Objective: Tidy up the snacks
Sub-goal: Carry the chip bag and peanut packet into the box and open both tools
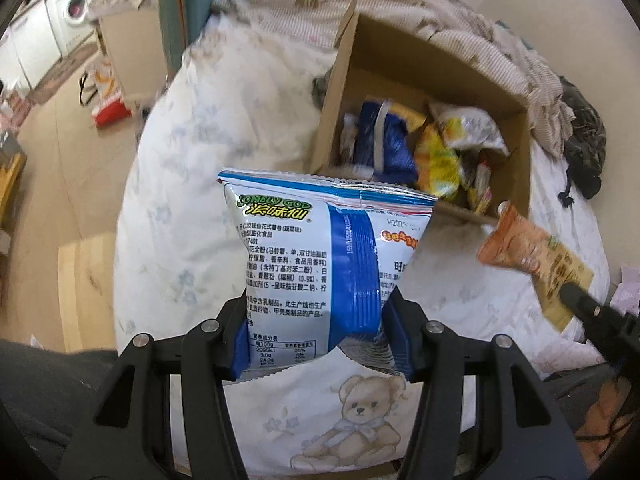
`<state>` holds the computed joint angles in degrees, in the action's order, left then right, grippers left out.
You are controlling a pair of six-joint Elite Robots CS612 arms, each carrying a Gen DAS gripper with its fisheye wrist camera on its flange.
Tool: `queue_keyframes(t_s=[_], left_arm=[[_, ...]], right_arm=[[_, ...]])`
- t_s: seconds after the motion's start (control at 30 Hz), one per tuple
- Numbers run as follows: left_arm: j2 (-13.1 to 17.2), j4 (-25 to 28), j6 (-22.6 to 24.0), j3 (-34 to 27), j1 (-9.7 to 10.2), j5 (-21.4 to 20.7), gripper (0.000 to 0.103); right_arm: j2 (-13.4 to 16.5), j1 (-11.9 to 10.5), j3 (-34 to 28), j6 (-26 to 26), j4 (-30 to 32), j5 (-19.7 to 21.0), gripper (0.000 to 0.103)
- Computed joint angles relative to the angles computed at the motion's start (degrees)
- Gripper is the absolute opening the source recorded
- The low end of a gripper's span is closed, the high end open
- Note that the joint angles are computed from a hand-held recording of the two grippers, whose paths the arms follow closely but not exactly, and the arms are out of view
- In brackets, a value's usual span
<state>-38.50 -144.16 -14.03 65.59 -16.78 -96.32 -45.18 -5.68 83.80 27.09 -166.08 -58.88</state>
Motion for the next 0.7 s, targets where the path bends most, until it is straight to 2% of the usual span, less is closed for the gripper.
queue_keyframes(t_s=[0.2,0.37,0.63,0.7], left_arm=[[1.28,0.88,2.28,-4.85,-0.2,0.56,0.051],[4.44,3.2,4.2,-12.33,-0.65,2.14,0.051],[10.15,5.99,8.37,-22.81,-1.52,4.51,0.051],[11.29,5.88,8.83,-24.28,-1.69,5.08,0.051]], right_arm=[[1.43,-0.44,-4.17,0.21,0.55,-0.81,0.004],[3.23,-0.4,-8.57,-2.09,3.27,-2.38,0.004],[7.91,-0.35,-17.34,-3.84,8.99,-4.12,0.004],[9.09,-0.42,-19.27,-4.35,10.76,-3.27,0.004]])
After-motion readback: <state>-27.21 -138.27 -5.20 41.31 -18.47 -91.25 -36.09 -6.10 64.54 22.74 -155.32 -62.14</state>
